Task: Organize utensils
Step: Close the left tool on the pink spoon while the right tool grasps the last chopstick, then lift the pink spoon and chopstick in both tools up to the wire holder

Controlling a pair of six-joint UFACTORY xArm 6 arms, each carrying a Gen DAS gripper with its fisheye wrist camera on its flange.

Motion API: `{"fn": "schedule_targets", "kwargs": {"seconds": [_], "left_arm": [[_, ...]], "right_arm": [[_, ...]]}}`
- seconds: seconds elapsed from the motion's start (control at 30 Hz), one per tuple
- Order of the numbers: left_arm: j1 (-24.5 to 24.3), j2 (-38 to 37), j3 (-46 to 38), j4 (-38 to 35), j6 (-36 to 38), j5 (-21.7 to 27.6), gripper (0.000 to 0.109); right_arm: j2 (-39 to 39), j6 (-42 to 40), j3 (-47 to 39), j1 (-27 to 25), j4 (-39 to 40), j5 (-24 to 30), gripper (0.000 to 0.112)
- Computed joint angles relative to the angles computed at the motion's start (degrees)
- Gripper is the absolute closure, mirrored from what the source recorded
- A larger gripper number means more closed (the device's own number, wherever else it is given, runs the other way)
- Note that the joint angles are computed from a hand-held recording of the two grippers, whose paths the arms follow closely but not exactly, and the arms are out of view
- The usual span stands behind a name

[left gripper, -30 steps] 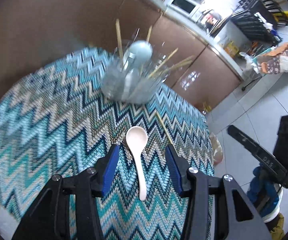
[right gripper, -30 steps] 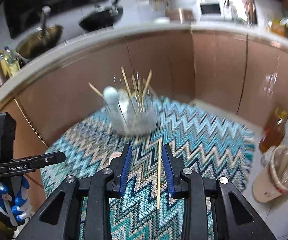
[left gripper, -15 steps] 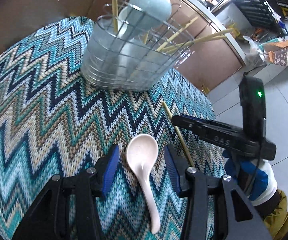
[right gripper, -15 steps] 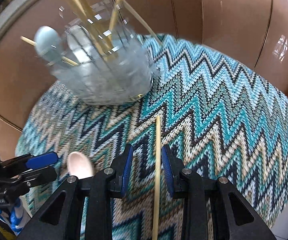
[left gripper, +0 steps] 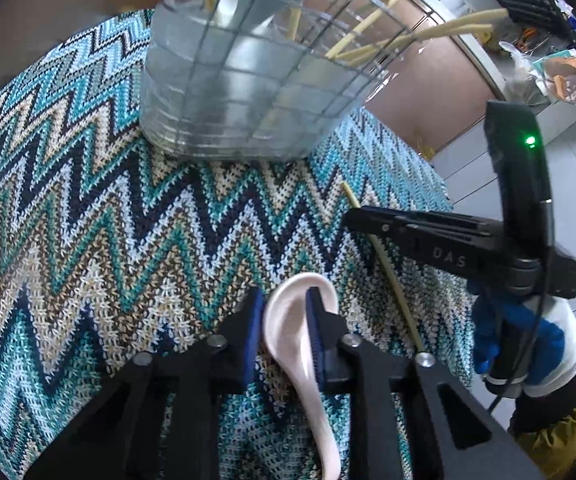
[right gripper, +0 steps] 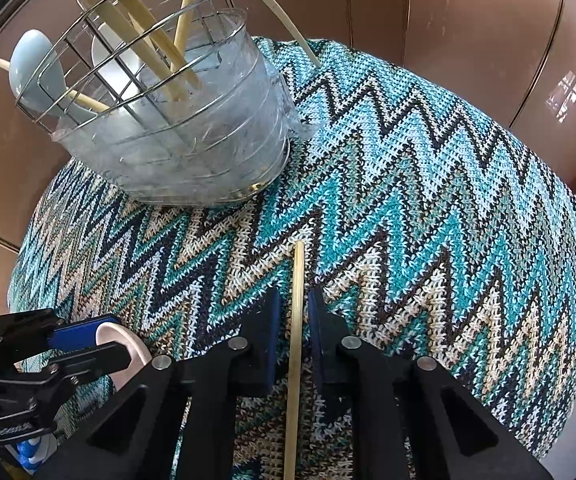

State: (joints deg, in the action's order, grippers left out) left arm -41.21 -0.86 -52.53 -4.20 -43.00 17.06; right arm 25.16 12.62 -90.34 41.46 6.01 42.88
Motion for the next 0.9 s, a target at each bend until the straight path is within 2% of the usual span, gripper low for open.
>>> {"fn": "schedule_targets", "kwargs": {"seconds": [0.17,0.4,0.5,0.63,0.9], "left_arm": [[-0.3,0.9,-0.4,2.2,-2.6,0.1,0.101],[-2.5,-1.5,-2.5,27.7,-22.7,6.3,0.101],[-5.4,-3.5,-4.4,39.6,-31.0,12.6,0.101],[-8.7,-5.9,-5.9,48.2,-35.7,19.8,0.101],[-17.8,-9.2,-8.9,57.9,-41.4,34.6,0.101]], "right_arm": [[-1.5,-1.3,1.5,-0.3,0.1,0.5,0.107],[-5.7,-0.4,7.3,1.0,-1.3,-2.2,0.107],[-9.2,0.6,11.0,1.4,-2.5,-3.8,0.107],[-14.1,1.3,16.3,1.7,-3.4,-7.4,0.107],[-25.1,4.1,26.6,3.5,-6.1,-13.6,0.107]]}}
